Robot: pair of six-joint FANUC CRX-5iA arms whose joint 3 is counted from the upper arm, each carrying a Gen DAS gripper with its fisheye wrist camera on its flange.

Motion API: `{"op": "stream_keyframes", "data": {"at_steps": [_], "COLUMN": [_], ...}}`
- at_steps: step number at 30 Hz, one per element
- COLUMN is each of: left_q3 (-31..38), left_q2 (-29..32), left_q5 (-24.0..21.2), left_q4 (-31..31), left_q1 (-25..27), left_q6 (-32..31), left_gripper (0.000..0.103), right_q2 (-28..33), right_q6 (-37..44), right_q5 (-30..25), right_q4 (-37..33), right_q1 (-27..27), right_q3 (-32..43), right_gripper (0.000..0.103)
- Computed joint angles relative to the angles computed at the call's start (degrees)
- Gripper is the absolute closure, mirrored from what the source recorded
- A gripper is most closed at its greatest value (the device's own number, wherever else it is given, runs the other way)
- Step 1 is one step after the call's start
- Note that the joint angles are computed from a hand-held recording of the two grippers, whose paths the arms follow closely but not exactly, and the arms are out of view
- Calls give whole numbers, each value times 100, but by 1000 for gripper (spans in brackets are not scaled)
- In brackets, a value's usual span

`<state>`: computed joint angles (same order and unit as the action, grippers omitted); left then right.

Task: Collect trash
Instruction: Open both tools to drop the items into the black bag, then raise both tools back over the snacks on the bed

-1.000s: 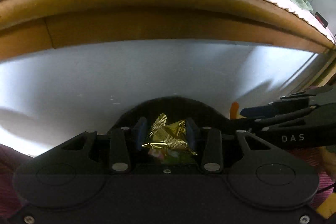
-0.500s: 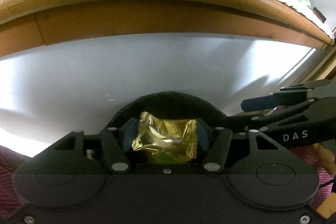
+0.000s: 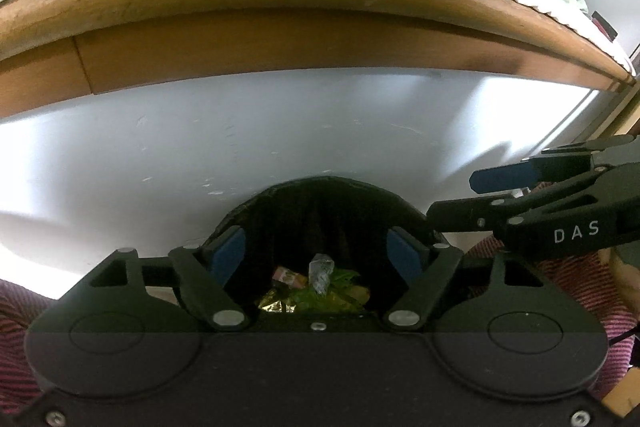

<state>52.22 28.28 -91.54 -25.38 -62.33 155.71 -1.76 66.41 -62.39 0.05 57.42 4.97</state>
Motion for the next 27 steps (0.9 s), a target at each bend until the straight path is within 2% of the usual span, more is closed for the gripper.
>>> {"op": "stream_keyframes", "data": {"at_steps": [4, 8, 12, 15, 16, 19, 20, 22, 24, 27], "left_q3": [193, 419, 1029, 1590, 1752, 2316, 2657, 2915, 3270, 3228], "left_q2": [39, -47, -53, 13, 39, 226, 386, 514, 713, 721], "left_q5": [-137, -194, -454, -648, -684, -866, -1016, -1037, -1106, -1087], "left_q4": [-38, -137, -709, -1389, -1631, -2506, -2787, -3206, -3468, -3514], "left_q1": [-34, -97, -307, -487, -536, -661, -679, -635, -500, -137], "left_q6": [-30, -370, -1001, -1363, -1485, -1950, -2150, -2382, -2584, -2460], "left_gripper": [25, 26, 24, 19, 15, 12, 12, 11, 11, 12], "right_q2": [-36, -200, -329, -393, -395, -271, -213, 3, 268, 816], "right_q6": [110, 966, 1973, 2444, 2478, 2250, 2026, 1561, 1238, 915], "right_q5": [1, 57, 171, 488, 650, 1089, 1220, 1432, 1595, 1618], "right_q4": [-66, -679, -1608, -1765, -1661, -1111, -805, -145, 365, 811], "right_q1": [-28, -272, -775, -937, -928, -852, -791, -705, -668, -726], "right_q3": [42, 297, 793, 1030, 1069, 1182, 1203, 1302, 1448, 1960], "right_gripper": [27, 27, 22, 16, 15, 14, 14, 14, 14, 14]}}
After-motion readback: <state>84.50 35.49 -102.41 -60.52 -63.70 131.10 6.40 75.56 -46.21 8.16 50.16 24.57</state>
